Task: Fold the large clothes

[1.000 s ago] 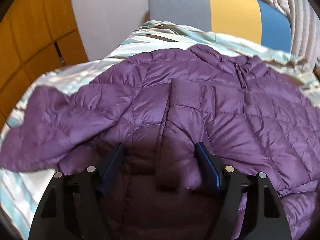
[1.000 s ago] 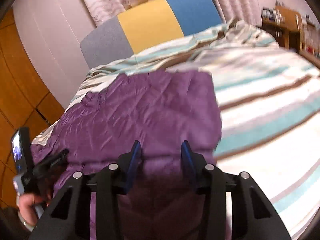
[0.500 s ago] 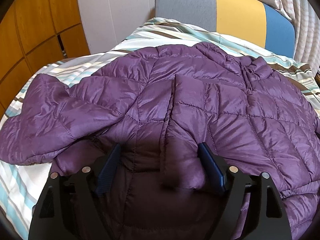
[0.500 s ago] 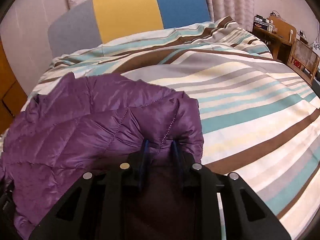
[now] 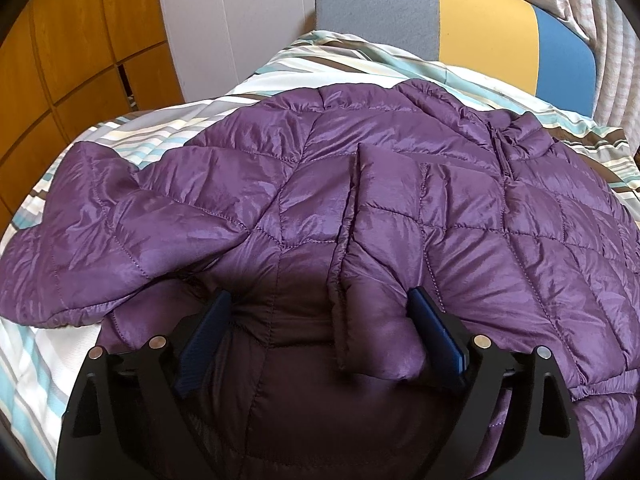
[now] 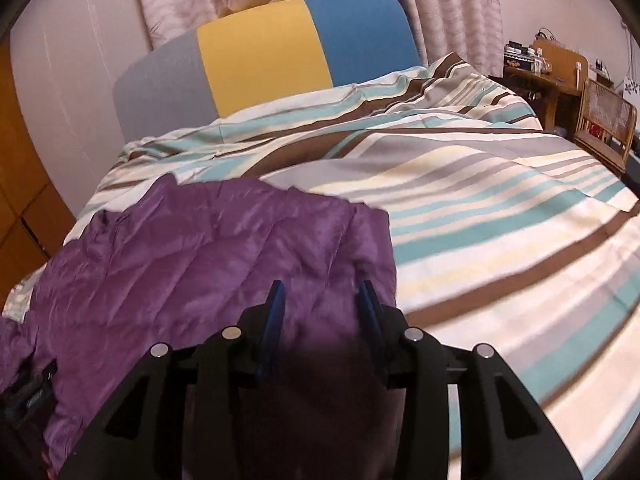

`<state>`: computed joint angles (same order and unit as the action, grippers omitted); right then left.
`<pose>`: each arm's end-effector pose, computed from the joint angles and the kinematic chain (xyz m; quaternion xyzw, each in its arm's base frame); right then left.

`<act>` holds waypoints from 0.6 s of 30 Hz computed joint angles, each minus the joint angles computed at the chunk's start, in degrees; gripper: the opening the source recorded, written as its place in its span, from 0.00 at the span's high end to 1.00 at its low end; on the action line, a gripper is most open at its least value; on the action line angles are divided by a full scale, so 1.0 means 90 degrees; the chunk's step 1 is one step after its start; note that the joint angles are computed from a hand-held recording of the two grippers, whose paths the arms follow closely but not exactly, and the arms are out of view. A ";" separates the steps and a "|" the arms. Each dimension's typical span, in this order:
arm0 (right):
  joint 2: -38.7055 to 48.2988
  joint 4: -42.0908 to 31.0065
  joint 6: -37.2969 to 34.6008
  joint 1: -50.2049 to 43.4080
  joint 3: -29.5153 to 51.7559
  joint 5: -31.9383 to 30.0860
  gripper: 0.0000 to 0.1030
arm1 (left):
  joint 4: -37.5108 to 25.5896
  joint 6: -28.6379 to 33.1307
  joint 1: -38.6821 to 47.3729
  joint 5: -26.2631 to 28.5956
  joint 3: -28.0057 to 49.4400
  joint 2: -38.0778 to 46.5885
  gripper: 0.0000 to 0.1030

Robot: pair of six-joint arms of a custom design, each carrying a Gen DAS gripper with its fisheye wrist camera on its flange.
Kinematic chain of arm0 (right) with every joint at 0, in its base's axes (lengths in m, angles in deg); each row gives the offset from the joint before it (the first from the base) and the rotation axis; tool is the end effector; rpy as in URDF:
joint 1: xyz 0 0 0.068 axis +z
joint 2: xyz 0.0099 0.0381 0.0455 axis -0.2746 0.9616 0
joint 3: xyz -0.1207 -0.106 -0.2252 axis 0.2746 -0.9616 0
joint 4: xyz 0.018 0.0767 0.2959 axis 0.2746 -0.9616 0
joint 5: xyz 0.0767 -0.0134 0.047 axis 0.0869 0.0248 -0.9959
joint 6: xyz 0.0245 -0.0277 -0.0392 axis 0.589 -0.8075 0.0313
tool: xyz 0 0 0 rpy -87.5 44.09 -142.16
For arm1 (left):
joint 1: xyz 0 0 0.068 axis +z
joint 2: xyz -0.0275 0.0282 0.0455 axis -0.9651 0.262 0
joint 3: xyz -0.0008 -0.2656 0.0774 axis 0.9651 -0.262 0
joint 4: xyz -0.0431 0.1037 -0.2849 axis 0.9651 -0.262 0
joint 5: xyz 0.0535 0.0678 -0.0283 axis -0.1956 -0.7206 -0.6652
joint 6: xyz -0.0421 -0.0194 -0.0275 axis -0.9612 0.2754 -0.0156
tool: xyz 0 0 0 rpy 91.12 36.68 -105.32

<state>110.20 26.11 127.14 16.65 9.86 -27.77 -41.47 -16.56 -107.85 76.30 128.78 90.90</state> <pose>0.1635 0.0763 0.1428 0.4029 0.8275 -0.0664 0.3853 0.3508 -0.2190 0.1129 0.1403 0.9297 -0.0279 0.3393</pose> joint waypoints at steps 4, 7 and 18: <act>0.0546 -0.0960 0.1282 0.0730 0.0363 0.0166 0.59 | -0.0024 -0.0051 0.0018 0.0003 0.0002 -0.0007 0.09; 0.0858 -0.0762 0.1171 0.0598 0.0362 -0.0123 0.58 | -0.0037 -0.0071 0.0037 0.0019 0.0012 0.0001 0.06; 0.1483 -0.0653 0.1203 0.0318 0.0459 -0.0341 0.34 | 0.0004 -0.0108 0.0120 0.0244 -0.0113 -0.0115 0.03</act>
